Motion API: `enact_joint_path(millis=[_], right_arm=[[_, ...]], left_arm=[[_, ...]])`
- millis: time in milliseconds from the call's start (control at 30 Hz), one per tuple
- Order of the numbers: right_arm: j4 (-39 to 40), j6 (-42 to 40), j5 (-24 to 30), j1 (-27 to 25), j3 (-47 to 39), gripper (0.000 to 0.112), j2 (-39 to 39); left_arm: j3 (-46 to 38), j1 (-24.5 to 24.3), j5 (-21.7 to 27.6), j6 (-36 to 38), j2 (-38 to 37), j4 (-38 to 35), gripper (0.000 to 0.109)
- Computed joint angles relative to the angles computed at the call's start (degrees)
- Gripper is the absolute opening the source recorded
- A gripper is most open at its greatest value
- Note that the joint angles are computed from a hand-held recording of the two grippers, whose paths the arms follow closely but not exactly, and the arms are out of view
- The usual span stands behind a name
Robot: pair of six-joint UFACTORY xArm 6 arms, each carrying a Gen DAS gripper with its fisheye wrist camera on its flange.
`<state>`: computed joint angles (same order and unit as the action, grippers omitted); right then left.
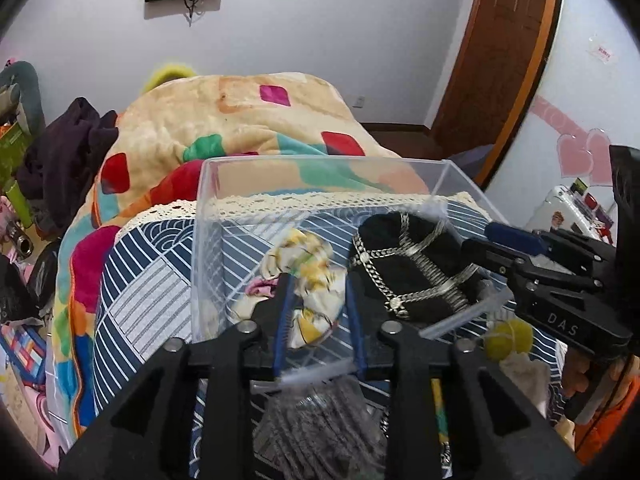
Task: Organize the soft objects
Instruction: 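Lower the black hat into the clear box with the right tool while the left drops the yellow cloth in, then grasp the grey mesh bag with the left tool while the right tool grasps the green sponge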
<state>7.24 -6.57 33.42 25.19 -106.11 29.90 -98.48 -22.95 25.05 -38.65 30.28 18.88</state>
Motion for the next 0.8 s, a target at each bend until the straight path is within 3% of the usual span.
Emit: enact_joint_path(millis=[100,267,333,433,500,600,800], right_arm=[[-1.4,1.3,-2.9,0.0,2.1,0.048,-1.3],[-2.5,2.2,-7.4,0.2,5.5,0.056,-3.9],[-1.2,1.6,-9.4,0.2,7.5,0.065,-5.4],[-1.4,1.9,-13.5,0.2,11.8,0.071,-8.4],[-4.3,3.9,-15.7,0.3,14.2,0.073,-10.0],[-1.8,1.8,-18.2,0.5,17.7,0.08,-12.1],[-1.7,2.6,-19.7,0.2,22.2,0.08,-14.2]], left_arm=[[0.9,-0.4,-0.2,0.1,-1.0,0.6,0.035],[4.5,-0.9,-1.9,-5.8,-4.7,9.0,0.05],[6.7,-0.9,-3.0,-9.2,-6.6,13.2,0.06],[9.4,-1.1,-3.6,-12.0,-9.0,16.5,0.066],[10.6,-1.4,-3.3,-13.4,-10.0,18.5,0.068],[12.9,-1.9,-2.9,-14.7,-11.4,20.4,0.069],[16.8,-2.4,-2.7,-14.4,-12.8,19.6,0.07]])
